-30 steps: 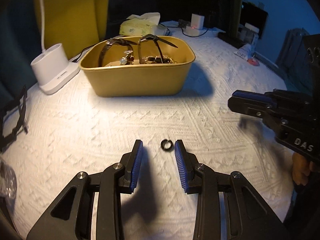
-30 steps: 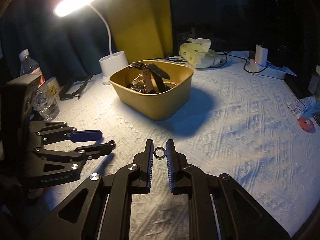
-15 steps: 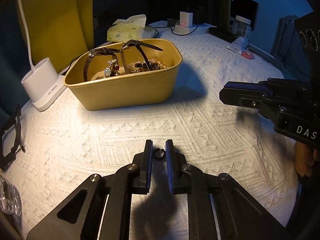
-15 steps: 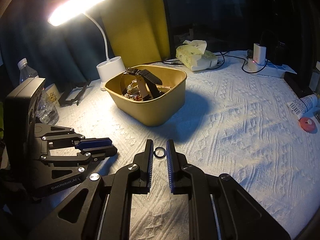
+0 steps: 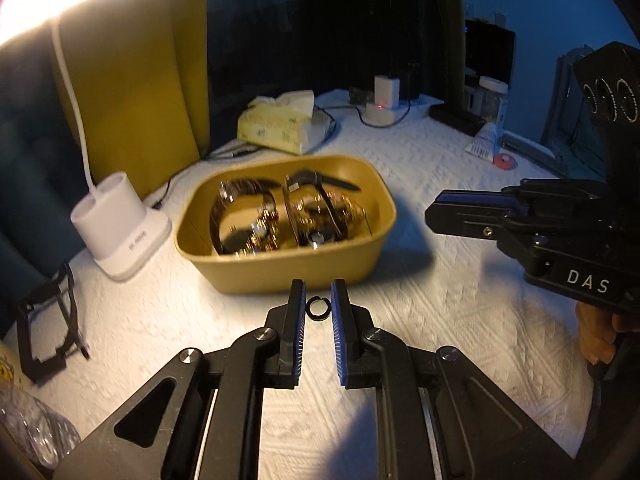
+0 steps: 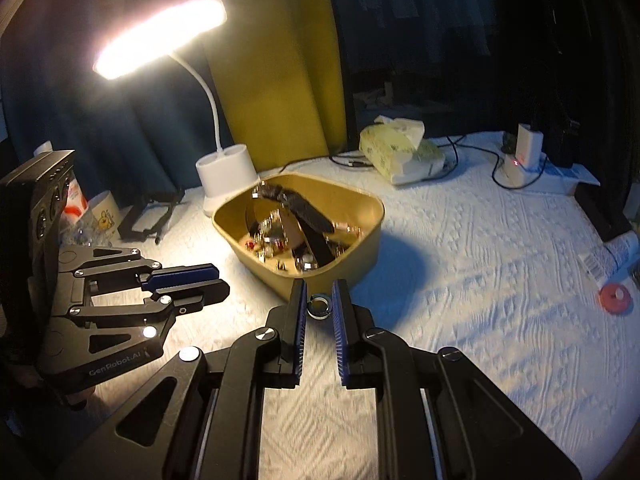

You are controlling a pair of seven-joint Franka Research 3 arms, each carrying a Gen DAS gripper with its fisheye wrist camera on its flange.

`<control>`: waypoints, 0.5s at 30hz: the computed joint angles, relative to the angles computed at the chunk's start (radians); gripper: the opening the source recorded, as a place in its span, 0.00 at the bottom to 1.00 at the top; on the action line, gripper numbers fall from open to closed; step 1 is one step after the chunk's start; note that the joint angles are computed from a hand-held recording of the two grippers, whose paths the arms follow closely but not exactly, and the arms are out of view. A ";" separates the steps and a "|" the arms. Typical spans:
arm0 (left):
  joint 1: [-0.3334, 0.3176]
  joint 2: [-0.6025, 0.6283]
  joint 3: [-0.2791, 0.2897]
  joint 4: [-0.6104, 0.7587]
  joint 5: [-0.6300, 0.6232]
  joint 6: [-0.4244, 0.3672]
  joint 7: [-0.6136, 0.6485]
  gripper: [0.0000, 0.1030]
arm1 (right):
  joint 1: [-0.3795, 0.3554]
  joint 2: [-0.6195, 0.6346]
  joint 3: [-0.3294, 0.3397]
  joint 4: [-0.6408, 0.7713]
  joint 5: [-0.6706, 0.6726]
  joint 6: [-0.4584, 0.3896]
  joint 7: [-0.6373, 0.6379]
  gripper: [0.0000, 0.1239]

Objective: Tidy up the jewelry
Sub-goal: 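Carry both rings to the yellow tray and lower them inside with both grippers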

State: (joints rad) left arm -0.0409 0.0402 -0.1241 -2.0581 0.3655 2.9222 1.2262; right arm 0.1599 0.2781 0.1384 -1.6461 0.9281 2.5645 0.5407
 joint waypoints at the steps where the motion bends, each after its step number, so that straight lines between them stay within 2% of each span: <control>1: 0.001 0.004 0.001 0.007 0.005 0.004 0.000 0.14 | 0.000 0.005 0.002 0.008 0.002 0.000 -0.001 0.10; 9: 0.006 0.054 0.008 0.078 0.016 0.035 0.013 0.14 | 0.010 0.050 0.023 0.065 0.016 0.016 -0.005 0.10; 15: 0.023 0.092 0.001 0.112 -0.041 0.042 0.068 0.14 | 0.013 0.086 0.030 0.104 -0.005 0.015 0.026 0.10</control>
State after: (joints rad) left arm -0.0174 0.1325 -0.1236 -1.9464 0.3245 2.9639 1.2944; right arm 0.1729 0.3642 0.1689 -1.5425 0.9233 2.5796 0.5671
